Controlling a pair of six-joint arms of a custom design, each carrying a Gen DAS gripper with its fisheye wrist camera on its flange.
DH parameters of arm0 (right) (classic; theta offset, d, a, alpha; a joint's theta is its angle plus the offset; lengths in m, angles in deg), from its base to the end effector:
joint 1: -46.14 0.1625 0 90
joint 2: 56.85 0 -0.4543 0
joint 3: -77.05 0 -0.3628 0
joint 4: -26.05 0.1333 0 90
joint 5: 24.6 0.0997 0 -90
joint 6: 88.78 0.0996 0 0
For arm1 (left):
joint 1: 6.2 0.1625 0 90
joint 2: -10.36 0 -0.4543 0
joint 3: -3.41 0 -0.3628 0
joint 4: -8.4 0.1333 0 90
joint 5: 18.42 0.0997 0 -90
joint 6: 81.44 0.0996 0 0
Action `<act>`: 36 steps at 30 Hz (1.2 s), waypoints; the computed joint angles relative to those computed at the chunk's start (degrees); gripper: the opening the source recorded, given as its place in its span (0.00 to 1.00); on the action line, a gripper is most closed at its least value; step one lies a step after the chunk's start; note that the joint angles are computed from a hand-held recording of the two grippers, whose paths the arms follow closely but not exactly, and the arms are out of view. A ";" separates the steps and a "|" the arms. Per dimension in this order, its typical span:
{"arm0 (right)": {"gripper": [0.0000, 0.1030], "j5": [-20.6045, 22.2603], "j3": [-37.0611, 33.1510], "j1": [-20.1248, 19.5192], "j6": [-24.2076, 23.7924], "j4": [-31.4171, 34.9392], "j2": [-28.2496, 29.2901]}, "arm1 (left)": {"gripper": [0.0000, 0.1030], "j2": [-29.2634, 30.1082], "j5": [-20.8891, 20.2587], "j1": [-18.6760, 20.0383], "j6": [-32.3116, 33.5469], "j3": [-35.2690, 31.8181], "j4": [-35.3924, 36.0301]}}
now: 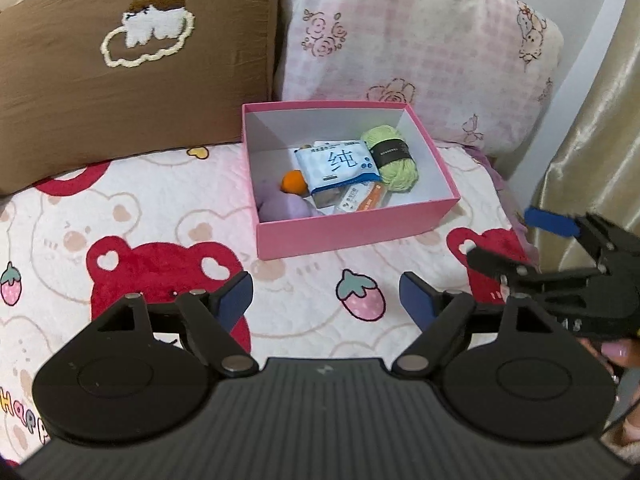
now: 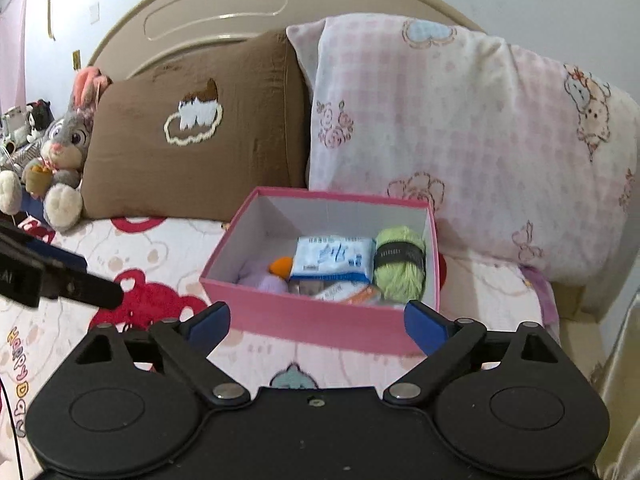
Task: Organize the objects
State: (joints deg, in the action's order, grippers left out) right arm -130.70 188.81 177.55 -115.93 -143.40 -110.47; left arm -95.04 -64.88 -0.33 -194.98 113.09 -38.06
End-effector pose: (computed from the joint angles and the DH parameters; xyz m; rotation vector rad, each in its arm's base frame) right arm 0.4686 -0.3716 0.1672 1.5445 -2.4006 0.5828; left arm -0.2326 -0.2269 0.4511 -0.1843 2.2588 -1.0326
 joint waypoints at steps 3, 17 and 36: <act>0.96 -2.02 0.60 0.53 2.29 2.07 -0.84 | 0.82 0.00 -0.77 -0.65 -1.97 0.66 0.54; 0.99 -7.27 1.08 2.41 8.32 6.46 -2.62 | 0.99 1.16 -4.65 0.35 -5.85 3.85 0.21; 0.99 -8.92 0.84 2.34 10.06 8.07 -2.72 | 0.99 1.84 -7.22 2.45 -5.66 3.02 1.14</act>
